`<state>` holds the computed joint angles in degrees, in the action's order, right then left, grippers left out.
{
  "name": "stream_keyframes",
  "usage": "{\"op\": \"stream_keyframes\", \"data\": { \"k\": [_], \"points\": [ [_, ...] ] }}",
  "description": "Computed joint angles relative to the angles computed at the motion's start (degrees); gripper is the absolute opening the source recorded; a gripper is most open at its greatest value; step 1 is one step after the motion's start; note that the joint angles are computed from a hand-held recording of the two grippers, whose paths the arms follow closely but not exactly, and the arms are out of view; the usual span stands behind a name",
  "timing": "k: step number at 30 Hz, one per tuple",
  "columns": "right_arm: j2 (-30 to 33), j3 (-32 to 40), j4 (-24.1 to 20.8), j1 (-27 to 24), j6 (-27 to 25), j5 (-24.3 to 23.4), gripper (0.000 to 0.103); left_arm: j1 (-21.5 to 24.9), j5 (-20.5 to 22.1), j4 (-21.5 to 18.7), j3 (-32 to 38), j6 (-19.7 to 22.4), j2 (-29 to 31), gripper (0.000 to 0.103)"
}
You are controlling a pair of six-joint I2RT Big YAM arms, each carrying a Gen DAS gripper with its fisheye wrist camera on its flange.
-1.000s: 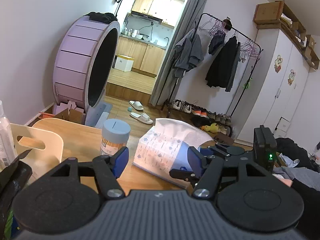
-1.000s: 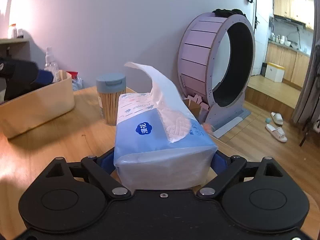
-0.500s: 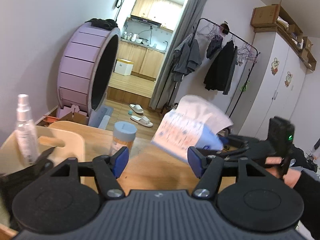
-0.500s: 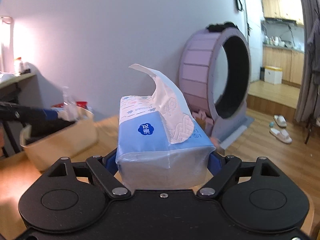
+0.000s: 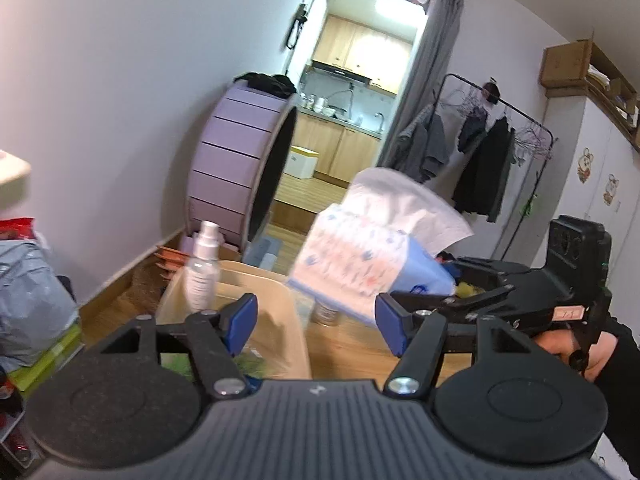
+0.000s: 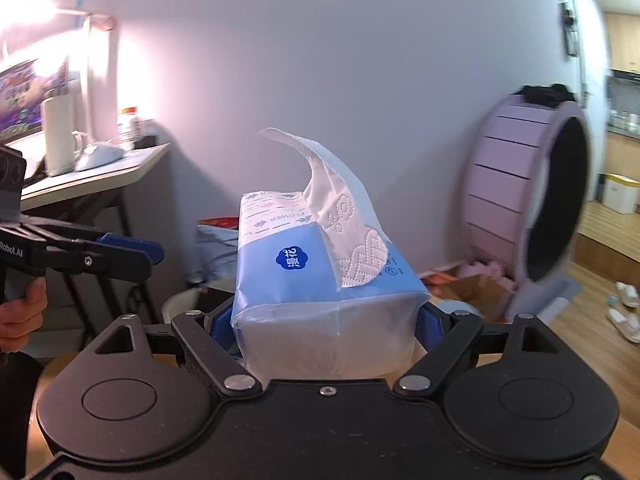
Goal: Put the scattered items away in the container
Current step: 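Carry the tissue pack with the right gripper and release it into the basket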
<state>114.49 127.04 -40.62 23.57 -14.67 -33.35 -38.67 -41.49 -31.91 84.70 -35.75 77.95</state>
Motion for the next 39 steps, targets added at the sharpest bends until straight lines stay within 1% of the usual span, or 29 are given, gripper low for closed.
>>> {"op": "stream_keyframes", "data": {
  "k": [3, 7, 11, 12, 13, 15, 16, 18, 20, 24, 26, 27, 29, 30, 31, 32, 34, 37, 39],
  "points": [
    [3.4, 5.3, -3.6, 2.0, -1.1, -0.7, 0.082, -0.3, -1.8, -0.7, -1.1, -0.4, -1.7, 0.064],
    [7.9, 12.8, -9.0, 4.1, -2.8, -0.2, 0.082, -0.5, -3.1, -1.7, -2.2, -0.9, -3.1, 0.064],
    [14.3, 23.6, -15.5, 5.2, -4.4, 0.2, 0.082, -0.2, -3.7, -2.6, -3.3, -2.0, -4.3, 0.064],
    [15.9, 26.4, -17.4, 5.4, -5.4, 0.6, 0.082, -0.1, -3.9, -2.8, -3.6, -2.3, -4.6, 0.064],
    [18.4, 31.1, -20.4, 5.5, -6.6, 1.2, 0.083, -0.1, -4.0, -2.9, -3.8, -2.6, -4.9, 0.064],
    [21.2, 36.4, -24.5, 5.8, -9.6, 3.5, 0.083, -0.1, -4.1, -3.0, -4.3, -2.6, -5.3, 0.064],
    [21.3, 36.3, -24.8, 6.0, -10.5, 4.6, 0.083, -0.1, -4.2, -3.0, -4.5, -2.7, -5.4, 0.064],
    [18.5, 30.1, -21.1, 6.3, -12.6, 5.8, 0.083, 0.2, -3.8, -2.7, -4.6, -2.9, -5.4, 0.064],
    [18.6, 30.0, -20.6, 6.5, -12.1, 6.1, 0.084, 0.3, -3.6, -2.4, -4.7, -2.8, -5.3, 0.064],
    [18.3, 29.5, -20.6, 7.1, -15.5, 7.6, 0.086, 0.0, -3.5, -2.7, -5.0, -2.6, -5.3, 0.064],
    [16.8, 26.7, -18.6, 7.0, -14.0, 7.0, 0.086, -0.1, -3.8, -3.2, -5.0, -2.6, -5.3, 0.064],
    [16.4, 25.9, -17.8, 6.8, -12.1, 5.8, 0.085, 0.0, -3.8, -3.3, -4.9, -2.8, -5.3, 0.064],
    [16.1, 25.2, -16.0, 6.4, -6.1, 3.1, 0.084, 0.0, -4.1, -3.4, -5.0, -3.4, -5.5, 0.064],
    [16.3, 25.5, -16.0, 6.2, -3.1, 2.4, 0.084, 0.0, -4.3, -3.3, -5.0, -3.4, -5.6, 0.064],
    [16.4, 25.6, -16.0, 6.2, -1.4, 2.5, 0.084, 0.0, -4.4, -3.3, -4.8, -3.4, -5.4, 0.064],
    [16.1, 25.1, -16.0, 6.4, -1.0, 3.3, 0.084, -0.1, -4.5, -3.3, -4.7, -3.3, -5.4, 0.064],
    [15.3, 23.9, -16.2, 6.9, -2.1, 5.1, 0.084, -0.2, -4.6, -3.1, -4.5, -2.6, -5.3, 0.064],
    [13.1, 20.3, -14.9, 7.5, -0.3, 7.2, 0.084, -0.3, -4.6, -3.1, -4.0, -2.2, -5.0, 0.064],
    [11.1, 16.6, -13.3, 8.4, -2.3, 9.5, 0.085, -0.3, -4.6, -3.1, -3.8, -2.1, -4.8, 0.064]
  ]
}}
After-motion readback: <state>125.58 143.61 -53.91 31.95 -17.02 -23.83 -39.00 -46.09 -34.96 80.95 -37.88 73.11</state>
